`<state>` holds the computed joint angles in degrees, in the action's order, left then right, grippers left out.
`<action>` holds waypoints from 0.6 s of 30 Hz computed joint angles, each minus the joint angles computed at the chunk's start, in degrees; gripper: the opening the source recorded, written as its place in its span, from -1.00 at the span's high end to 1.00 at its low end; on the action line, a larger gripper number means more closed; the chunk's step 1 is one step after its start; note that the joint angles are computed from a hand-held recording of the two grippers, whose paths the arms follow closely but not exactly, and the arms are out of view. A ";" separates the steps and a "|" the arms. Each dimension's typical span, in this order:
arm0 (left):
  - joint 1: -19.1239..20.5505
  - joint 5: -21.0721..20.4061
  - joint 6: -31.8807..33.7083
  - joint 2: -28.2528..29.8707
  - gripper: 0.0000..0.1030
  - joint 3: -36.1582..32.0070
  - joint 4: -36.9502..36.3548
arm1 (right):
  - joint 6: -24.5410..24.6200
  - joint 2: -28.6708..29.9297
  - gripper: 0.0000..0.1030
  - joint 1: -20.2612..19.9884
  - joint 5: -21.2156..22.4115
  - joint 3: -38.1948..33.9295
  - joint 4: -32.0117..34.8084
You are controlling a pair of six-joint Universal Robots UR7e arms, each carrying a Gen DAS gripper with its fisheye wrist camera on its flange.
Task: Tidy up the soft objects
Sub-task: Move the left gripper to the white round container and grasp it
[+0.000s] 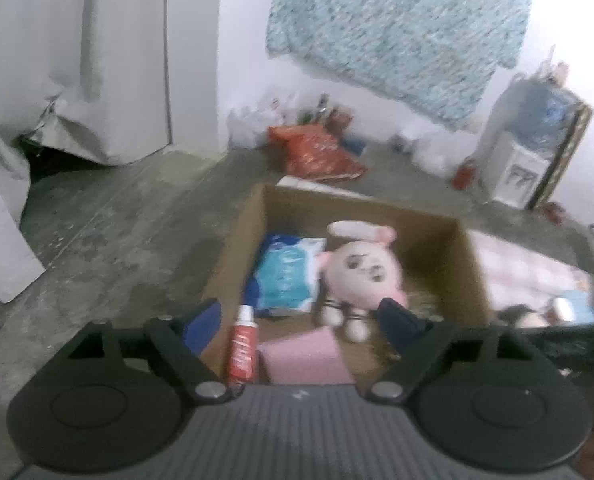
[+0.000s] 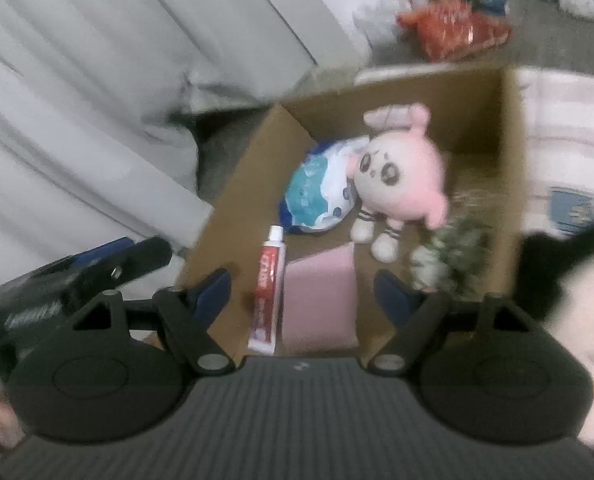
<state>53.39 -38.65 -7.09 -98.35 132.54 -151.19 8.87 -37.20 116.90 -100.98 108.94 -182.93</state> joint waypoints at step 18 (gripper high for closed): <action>-22.44 -17.67 -19.23 -8.81 -0.83 11.22 14.98 | 5.25 -36.23 -0.75 0.91 -8.18 51.38 -35.24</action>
<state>30.94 -56.32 -26.32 -107.16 143.76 -136.21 14.12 -73.43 117.81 -109.16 160.32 -218.17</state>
